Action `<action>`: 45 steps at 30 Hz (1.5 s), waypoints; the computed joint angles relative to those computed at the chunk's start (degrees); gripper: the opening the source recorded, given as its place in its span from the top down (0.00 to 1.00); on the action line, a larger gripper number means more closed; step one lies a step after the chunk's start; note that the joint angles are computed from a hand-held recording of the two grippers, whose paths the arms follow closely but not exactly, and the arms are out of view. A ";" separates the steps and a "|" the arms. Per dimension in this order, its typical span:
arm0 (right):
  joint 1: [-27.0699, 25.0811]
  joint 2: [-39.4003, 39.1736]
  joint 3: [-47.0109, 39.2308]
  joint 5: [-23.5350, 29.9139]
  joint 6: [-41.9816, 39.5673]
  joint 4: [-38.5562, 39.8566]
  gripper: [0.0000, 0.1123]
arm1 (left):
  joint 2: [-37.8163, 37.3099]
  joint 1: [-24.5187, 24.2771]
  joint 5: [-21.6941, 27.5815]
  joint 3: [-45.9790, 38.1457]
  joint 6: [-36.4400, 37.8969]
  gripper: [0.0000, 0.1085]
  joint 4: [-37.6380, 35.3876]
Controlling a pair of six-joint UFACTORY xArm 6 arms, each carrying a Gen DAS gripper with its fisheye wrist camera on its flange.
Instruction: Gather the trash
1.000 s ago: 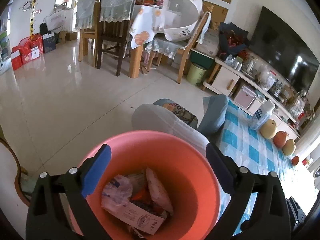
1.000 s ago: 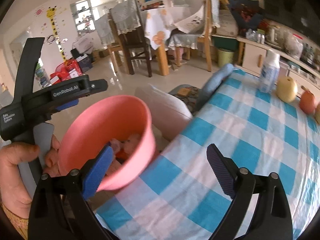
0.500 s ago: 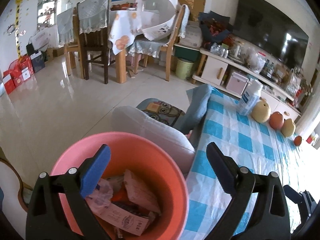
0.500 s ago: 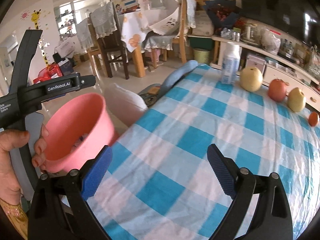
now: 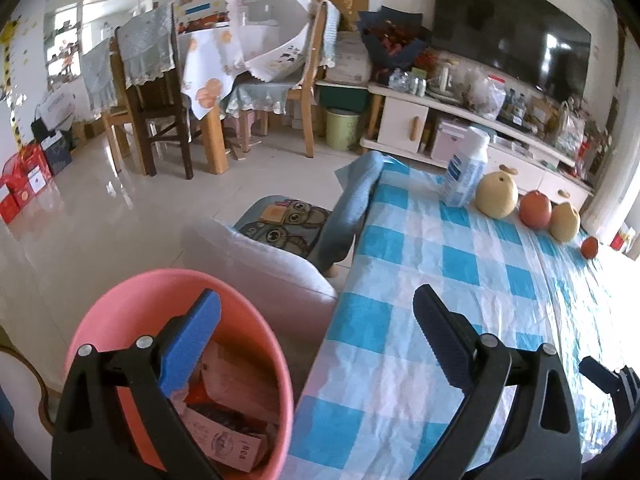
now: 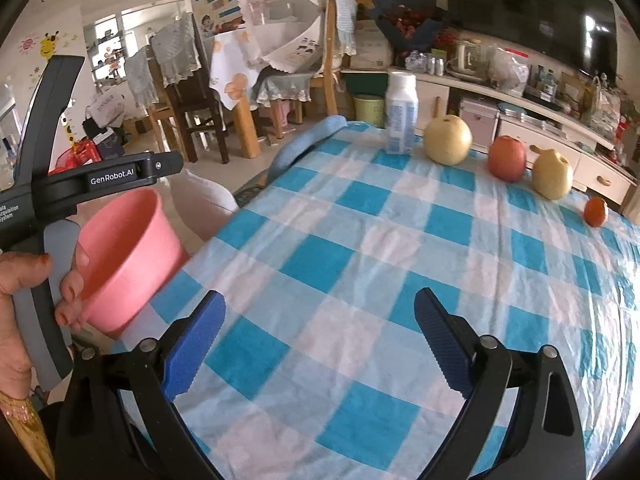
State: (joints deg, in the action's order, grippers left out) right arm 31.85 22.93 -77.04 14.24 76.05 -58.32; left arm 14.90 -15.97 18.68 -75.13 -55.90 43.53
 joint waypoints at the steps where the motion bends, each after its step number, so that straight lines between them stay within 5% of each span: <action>1: -0.20 -0.44 0.64 0.07 0.82 -0.81 0.16 | 0.35 -0.54 0.44 -0.51 0.06 0.10 0.29; 19: -6.07 -7.80 10.95 -1.35 18.36 -15.70 0.16 | 7.51 -7.91 4.95 -9.67 2.92 0.10 0.97; 45: -12.15 -19.38 23.86 5.04 32.14 -30.98 0.16 | 16.09 -16.89 4.24 -20.40 -0.87 0.10 7.93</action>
